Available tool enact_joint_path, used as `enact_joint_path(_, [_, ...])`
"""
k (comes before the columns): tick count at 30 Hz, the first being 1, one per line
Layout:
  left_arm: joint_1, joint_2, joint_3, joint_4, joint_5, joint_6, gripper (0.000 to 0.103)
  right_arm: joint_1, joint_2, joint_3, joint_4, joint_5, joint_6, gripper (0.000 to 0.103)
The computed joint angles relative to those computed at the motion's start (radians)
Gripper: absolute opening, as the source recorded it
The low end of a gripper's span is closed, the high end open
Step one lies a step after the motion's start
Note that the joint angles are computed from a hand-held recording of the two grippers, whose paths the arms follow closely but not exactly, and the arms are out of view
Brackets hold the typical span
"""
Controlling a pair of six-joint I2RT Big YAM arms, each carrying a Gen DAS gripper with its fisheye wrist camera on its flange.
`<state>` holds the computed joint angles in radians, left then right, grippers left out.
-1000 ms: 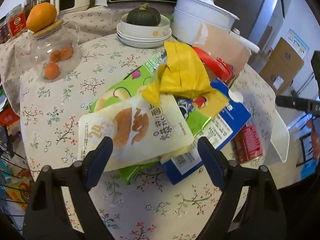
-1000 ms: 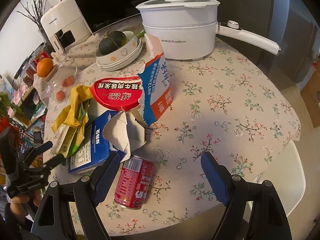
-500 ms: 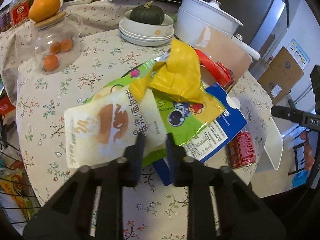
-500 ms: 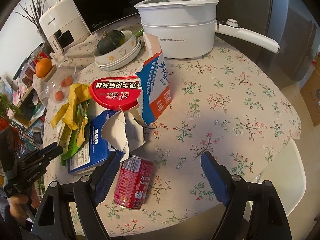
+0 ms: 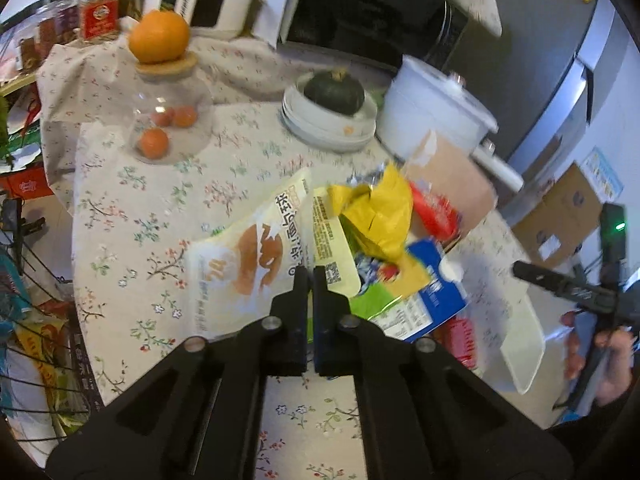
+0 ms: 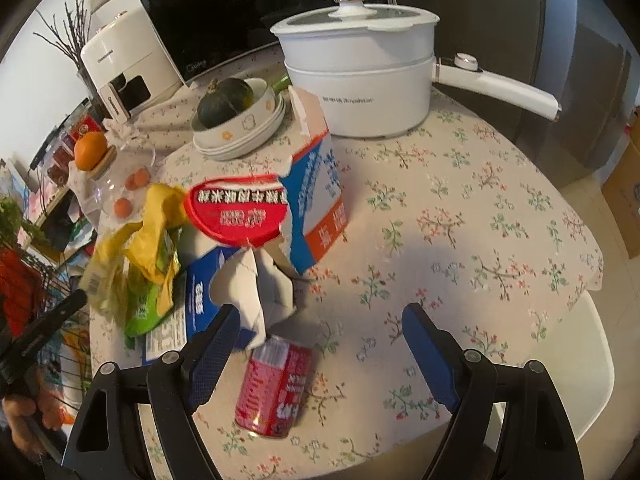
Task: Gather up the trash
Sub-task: 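Grasp the white snack wrapper with the left tool while the right tool grasps the milk carton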
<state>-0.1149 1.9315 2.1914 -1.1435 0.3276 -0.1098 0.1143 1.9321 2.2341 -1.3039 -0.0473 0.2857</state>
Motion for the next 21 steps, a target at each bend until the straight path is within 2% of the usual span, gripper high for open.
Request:
enact_joint_path(8, [0.025,-0.086,-0.079,0.116,0.035,-0.112,0.002,-0.002,0.093,0.131,0.033,0.008,0.019,0.085])
enact_joint_path(16, [0.018,-0.109,-0.099,0.157,0.033,-0.153,0.002,-0.014,0.217,0.294,0.009,0.03,0.074,0.084])
enact_joint_path(21, [0.015,-0.11,-0.099,0.167,0.032,-0.174,0.002,-0.024,0.248,0.316,0.009,0.037,0.095,0.067])
